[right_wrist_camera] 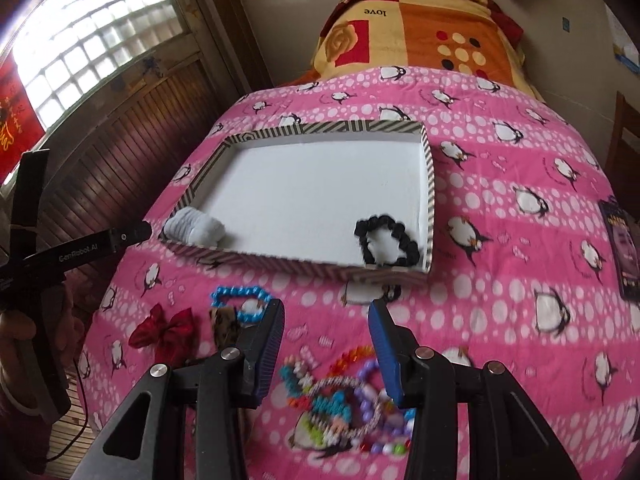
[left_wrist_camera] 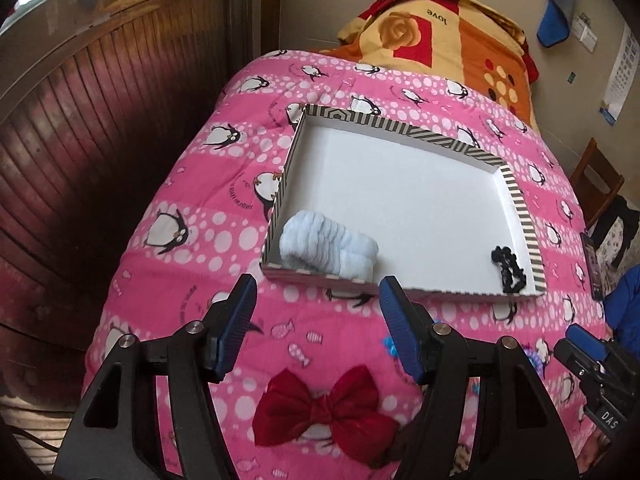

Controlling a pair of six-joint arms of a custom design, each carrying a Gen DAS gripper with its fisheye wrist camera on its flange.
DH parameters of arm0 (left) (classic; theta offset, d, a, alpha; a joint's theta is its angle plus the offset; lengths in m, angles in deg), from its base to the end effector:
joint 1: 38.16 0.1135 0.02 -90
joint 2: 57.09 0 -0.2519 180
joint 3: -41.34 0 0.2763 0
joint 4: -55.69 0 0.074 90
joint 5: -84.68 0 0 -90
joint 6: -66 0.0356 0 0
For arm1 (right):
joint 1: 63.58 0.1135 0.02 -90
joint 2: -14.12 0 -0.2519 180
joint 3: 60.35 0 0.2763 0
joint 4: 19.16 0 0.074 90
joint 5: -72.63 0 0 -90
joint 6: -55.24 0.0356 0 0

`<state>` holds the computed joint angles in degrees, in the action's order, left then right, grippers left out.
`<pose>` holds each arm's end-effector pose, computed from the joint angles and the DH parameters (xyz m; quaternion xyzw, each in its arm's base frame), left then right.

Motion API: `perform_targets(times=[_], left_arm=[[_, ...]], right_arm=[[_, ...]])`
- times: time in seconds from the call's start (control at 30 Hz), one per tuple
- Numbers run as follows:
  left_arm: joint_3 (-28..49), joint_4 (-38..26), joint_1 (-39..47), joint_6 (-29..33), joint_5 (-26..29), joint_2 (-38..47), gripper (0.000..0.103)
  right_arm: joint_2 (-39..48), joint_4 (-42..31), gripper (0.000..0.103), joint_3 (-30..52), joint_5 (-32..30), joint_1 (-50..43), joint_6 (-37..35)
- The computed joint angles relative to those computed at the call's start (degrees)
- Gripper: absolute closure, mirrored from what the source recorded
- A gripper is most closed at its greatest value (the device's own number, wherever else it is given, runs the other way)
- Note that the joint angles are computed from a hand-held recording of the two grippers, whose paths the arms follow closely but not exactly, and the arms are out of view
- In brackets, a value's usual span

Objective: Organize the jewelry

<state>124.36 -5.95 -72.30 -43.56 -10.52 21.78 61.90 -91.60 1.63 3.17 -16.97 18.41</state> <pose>0.2549 -0.1689 0.2884 0.1091 0.9529 -0.0874 0.2691 0.1294 0.1187 0.2766 0.1029 0.9421 0.0954 0.3046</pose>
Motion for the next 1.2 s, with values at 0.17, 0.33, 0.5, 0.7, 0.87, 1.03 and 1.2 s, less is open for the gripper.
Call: perform_targets(times=[0.17,0.33,0.5,0.7,0.87,1.03,1.2], left_arm=[[-3.4,-0.7,-1.6,-0.4,-1.6,-4.8,0.039],[-5.6,-2.5,-3.5,0.0,-4.5,-8.2,0.039],[-7.5,-3.2,-4.3,1.0,-5.1,-11.6,0.039],[-9.5,-3.9,-5.0,1.4,-3.7,-14.2,0.039],[-11.3,-5.7,-7.0,-0.7,-5.8,-16.1,0.039],[-14.1,-6.1,-9.6,-3.8,-9.4,-19.2,0.039],[-15.7,-6.2,-11.3,-4.8,-11.7,-21.0,0.039]], right_arm=[[-0.1,-2.6,0.061,0.6,4.6,7.4,7.2],[0.8,-4.7,0.054,1.1,7.0,12.4,13.1],[1.8,-6.3,0.045,2.0,10.2,17.7,17.9],[2.7,-8.1,0.045,2.9,11.8,21.2,21.2],[3.7,-9.2,0.045,3.2,12.3,23.5,23.7],[4.4,-10.0,0.045,3.3,13.1,25.7,26.3],[4.9,-10.1,0.045,3.7,13.9,26.3,27.2]])
